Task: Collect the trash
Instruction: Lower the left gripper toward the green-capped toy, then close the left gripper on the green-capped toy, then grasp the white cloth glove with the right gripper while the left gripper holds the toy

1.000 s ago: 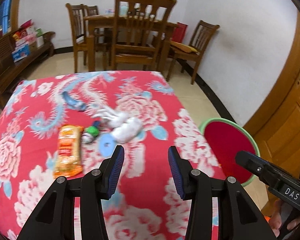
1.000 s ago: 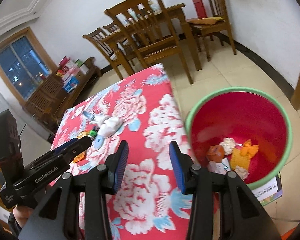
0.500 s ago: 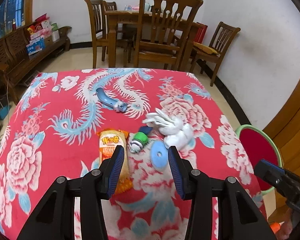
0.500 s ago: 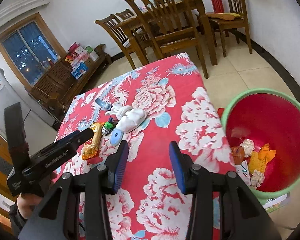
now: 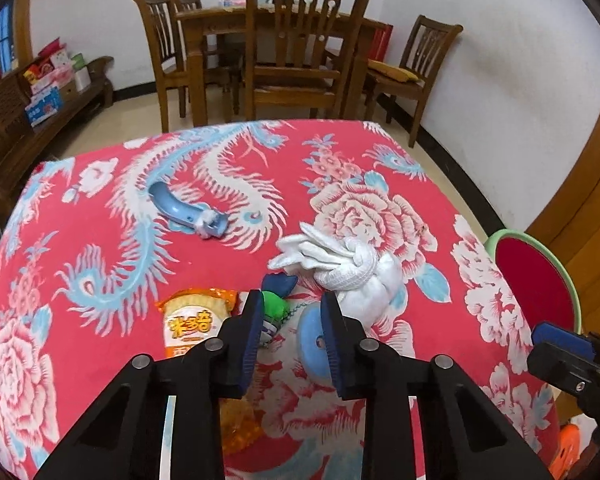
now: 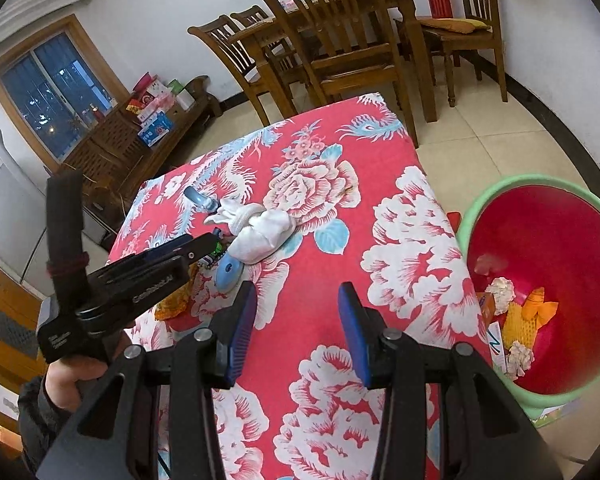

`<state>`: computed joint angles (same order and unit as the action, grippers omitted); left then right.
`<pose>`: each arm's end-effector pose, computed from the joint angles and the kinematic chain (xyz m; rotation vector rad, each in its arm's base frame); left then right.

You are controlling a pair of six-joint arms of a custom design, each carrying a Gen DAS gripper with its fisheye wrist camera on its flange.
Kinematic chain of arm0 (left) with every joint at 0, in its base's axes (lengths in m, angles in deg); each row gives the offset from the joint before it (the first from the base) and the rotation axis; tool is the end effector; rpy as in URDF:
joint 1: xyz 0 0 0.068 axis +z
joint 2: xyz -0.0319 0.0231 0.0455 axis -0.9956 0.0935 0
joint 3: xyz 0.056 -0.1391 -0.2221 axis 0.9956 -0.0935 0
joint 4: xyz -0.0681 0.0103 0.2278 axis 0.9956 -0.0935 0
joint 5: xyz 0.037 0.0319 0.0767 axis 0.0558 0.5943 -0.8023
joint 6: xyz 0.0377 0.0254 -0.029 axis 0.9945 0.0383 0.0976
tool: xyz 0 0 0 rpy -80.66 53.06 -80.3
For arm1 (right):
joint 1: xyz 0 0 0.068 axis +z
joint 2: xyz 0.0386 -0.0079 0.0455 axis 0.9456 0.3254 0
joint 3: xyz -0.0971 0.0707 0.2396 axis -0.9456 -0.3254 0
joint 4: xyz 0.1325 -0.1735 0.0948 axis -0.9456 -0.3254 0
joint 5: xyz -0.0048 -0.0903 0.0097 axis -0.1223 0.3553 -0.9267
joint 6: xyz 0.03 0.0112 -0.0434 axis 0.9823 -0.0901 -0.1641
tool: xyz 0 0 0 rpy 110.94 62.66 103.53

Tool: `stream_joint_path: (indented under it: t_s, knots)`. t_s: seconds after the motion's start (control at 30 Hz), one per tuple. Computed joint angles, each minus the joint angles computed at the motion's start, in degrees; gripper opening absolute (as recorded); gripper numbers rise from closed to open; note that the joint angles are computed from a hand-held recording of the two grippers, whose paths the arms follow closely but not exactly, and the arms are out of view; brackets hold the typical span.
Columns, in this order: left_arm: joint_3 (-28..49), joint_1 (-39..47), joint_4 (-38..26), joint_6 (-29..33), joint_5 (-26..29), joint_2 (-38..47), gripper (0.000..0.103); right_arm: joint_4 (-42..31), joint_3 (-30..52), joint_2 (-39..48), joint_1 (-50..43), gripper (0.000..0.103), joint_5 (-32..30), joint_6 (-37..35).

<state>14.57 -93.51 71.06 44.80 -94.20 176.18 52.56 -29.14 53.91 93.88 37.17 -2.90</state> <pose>0.2685 -0.0334 0.0388 -0.5066 2.4217 0.0248 0.3062 0.1467 0.0560 -0.6348 2.4276 0.7722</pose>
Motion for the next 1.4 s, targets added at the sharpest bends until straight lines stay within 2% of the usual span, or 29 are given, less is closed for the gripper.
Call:
stream_joint_path:
  t_s: [0.3, 0.57, 0.63, 0.9, 1.03, 1.4]
  knots:
    - [2.0, 1.9, -2.4, -0.6, -0.2, 2.2, 0.029, -0.4, 0.7, 0.5, 0.1, 0.045, 0.2, 0.1]
    - [0.8, 2.3, 1.5, -0.3, 0.8, 4.0, 0.029, -0.7, 2.3, 2.1, 1.0, 0.045, 1.0, 0.0]
    - [1.0, 2.0, 1.7, 0.0, 0.4, 4.3, 0.025, -1.0, 2.6, 2.2, 1.4, 0.045, 1.3, 0.0]
    - [-2.3, 2.5, 7.7, -0.5, 2.5, 4.3, 0.021, -2.5, 5.2, 3.3, 3.0, 0.045, 3.1, 0.2]
    - [-5.4, 1.4, 10.4, -1.2, 1.4, 1.8, 0.020, -3.1, 7.1, 4.4, 3.9, 0.045, 3.7, 0.5]
    - [-14.7, 3.2, 18.2, -4.9, 2.5, -4.4, 0.020, -7.9, 16.3, 9.8, 7.4, 0.045, 4.4, 1.3]
